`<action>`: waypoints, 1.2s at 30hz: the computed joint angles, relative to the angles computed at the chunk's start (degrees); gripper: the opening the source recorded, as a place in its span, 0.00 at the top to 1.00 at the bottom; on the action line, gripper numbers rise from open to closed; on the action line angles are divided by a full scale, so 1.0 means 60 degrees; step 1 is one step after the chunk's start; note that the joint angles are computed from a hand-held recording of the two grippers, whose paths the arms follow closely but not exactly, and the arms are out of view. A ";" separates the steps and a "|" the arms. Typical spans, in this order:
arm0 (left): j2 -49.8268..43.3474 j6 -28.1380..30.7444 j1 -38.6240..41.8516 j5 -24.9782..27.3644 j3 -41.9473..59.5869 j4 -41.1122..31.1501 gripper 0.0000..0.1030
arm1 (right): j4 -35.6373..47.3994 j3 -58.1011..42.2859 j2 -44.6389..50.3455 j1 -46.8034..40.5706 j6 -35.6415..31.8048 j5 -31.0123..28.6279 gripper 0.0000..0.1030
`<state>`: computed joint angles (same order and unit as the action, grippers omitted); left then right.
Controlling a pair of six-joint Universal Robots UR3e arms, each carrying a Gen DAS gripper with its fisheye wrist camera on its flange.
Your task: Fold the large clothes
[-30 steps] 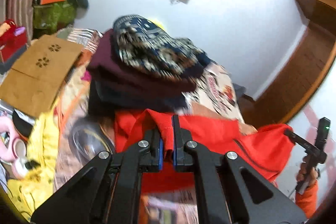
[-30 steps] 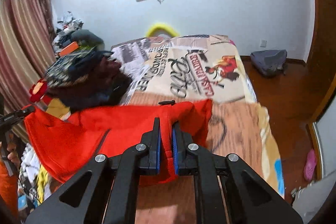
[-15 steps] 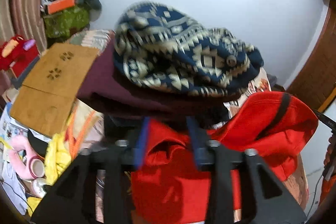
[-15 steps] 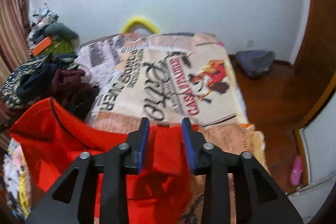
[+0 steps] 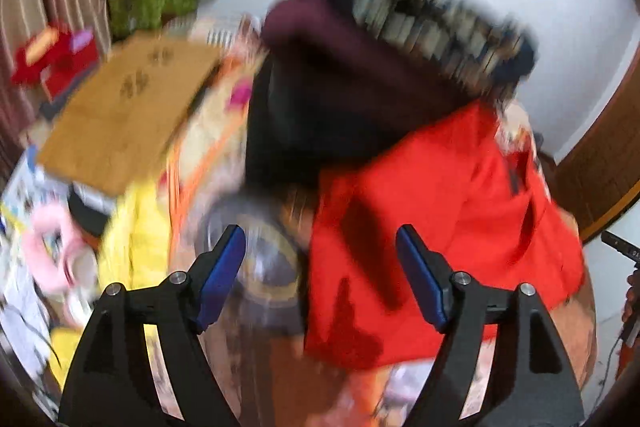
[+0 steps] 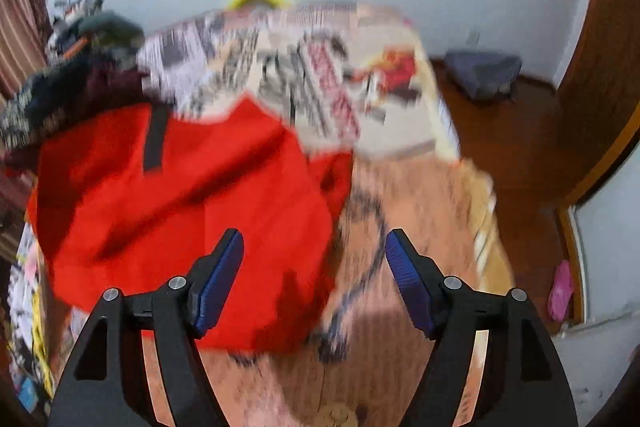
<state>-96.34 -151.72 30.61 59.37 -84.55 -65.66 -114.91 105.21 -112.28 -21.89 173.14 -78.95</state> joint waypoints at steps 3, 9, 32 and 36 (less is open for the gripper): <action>-0.0124 0.0244 0.0195 0.0261 -0.0744 -0.0387 0.26 | 0.0299 0.0629 0.0001 -0.0143 -0.0029 0.0252 0.32; -0.0945 0.0719 0.0388 -0.0476 -0.1263 -0.1336 0.26 | -0.0118 0.1128 0.0937 0.0020 0.0141 0.0473 0.32; 0.1210 0.3224 0.1352 -0.2493 -0.1145 -0.4719 0.94 | 0.1482 0.1681 -0.3099 -0.0738 0.0609 0.2557 0.92; 0.2156 0.4353 0.1962 -0.1911 -0.1708 -0.5511 0.94 | 0.5777 0.1551 -0.5950 -0.3024 -0.1745 0.3549 0.92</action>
<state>-83.40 -125.60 42.38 47.90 -94.80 -98.73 -80.24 114.52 -147.98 -40.03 162.67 -57.66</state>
